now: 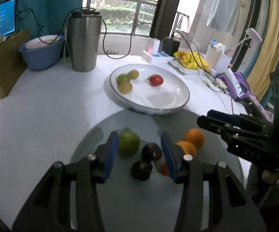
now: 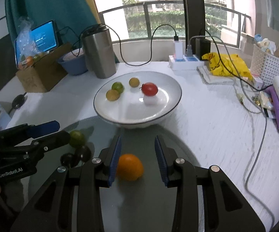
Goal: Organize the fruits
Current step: 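Move both grippers back over the remaining fruits on the tray, then grasp the dark plum with the left gripper while the right gripper grasps an orange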
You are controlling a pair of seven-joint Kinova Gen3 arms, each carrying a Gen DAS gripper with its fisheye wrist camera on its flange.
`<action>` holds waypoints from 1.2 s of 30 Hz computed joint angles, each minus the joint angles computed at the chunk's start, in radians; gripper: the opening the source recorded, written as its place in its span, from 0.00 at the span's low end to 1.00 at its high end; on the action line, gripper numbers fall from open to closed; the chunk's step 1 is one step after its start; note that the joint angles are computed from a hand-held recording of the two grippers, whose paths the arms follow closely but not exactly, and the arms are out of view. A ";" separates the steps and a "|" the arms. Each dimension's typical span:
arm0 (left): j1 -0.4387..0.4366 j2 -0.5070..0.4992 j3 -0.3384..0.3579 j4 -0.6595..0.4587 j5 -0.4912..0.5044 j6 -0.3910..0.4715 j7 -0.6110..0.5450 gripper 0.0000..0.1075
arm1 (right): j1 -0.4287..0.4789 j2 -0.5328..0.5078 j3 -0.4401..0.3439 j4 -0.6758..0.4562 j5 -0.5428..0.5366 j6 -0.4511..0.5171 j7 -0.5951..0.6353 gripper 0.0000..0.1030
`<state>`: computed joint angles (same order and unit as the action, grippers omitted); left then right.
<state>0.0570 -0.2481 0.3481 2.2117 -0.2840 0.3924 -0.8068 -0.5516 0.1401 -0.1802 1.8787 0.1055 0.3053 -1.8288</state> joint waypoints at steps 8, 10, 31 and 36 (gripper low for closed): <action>-0.001 -0.010 0.022 0.036 -0.002 0.006 0.026 0.44 | 0.009 -0.001 -0.016 0.039 -0.038 -0.017 0.021 0.37; -0.002 -0.005 0.028 0.039 -0.007 0.007 0.033 0.44 | 0.011 0.000 -0.019 0.045 -0.048 -0.021 0.029 0.37; 0.092 0.046 -0.040 0.040 0.008 -0.012 -0.037 0.31 | 0.200 0.035 -0.157 0.047 -0.446 -0.030 0.374 0.37; 0.092 0.039 -0.044 0.046 0.022 -0.022 -0.053 0.27 | 0.192 0.037 -0.135 0.047 -0.482 -0.024 0.383 0.45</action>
<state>0.1487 -0.2086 0.3038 2.2576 -0.2618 0.3706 -0.8601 -0.3599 0.1776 -0.3153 1.9252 -0.3769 0.2811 -1.4455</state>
